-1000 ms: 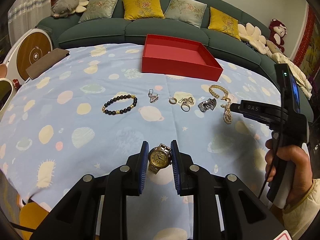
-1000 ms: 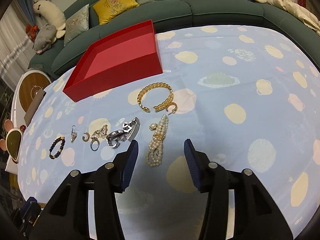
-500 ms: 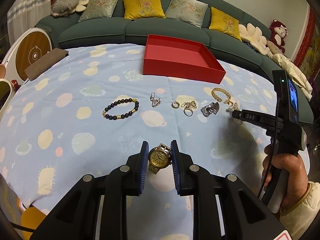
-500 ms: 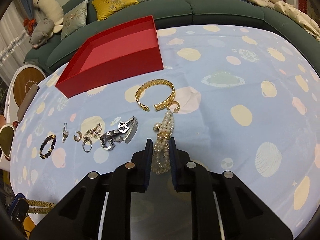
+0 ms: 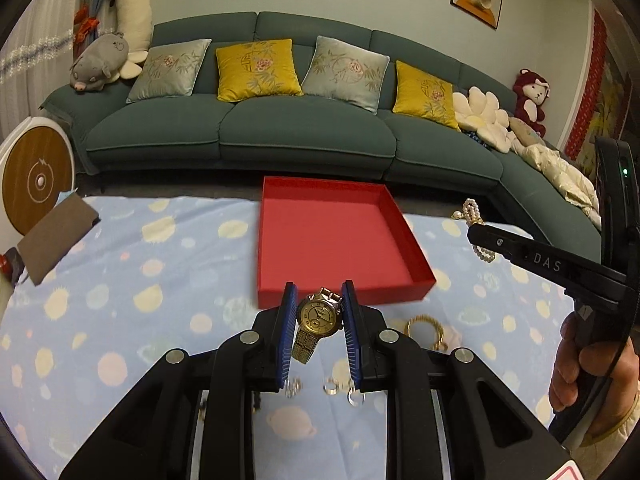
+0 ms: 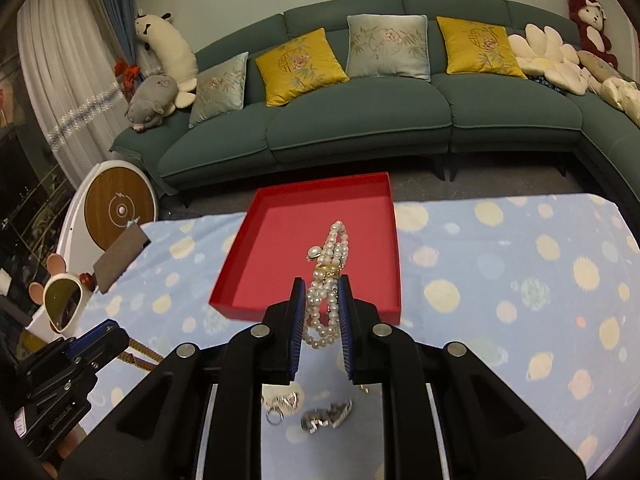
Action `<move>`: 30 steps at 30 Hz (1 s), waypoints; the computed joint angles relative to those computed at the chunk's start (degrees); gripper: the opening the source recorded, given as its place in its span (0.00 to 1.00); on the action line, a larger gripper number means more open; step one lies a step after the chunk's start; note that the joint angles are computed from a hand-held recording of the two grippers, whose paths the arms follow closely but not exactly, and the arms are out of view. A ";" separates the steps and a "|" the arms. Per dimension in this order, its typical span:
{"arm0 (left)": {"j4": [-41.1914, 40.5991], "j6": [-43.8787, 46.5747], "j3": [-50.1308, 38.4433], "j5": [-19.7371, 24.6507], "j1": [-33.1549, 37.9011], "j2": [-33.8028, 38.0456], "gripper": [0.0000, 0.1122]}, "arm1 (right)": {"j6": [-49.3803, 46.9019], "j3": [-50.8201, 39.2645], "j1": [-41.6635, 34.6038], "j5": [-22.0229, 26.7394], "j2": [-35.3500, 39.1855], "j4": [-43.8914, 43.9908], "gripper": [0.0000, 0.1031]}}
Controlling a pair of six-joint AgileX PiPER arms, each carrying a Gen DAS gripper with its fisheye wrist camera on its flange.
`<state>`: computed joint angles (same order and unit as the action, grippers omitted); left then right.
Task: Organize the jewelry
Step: 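Carry the watch in the left tool over the red tray while the right tool carries the pearls there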
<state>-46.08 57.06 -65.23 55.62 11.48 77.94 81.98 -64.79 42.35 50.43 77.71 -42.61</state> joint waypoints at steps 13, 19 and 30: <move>14.10 -20.64 -32.32 -12.24 -19.26 29.42 0.17 | -27.68 -16.56 -24.95 -15.30 20.28 17.85 0.15; 22.16 -29.78 -45.24 -11.09 -22.52 41.79 0.17 | -32.15 -22.13 -28.13 -15.92 29.61 21.01 0.15; 28.51 -37.50 -58.16 -8.16 -24.47 53.88 0.17 | -38.29 -29.25 -30.60 -14.30 39.54 25.17 0.16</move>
<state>-17.56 19.56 -123.38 47.46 -12.99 131.83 43.69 -94.05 11.75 36.12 117.25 -17.44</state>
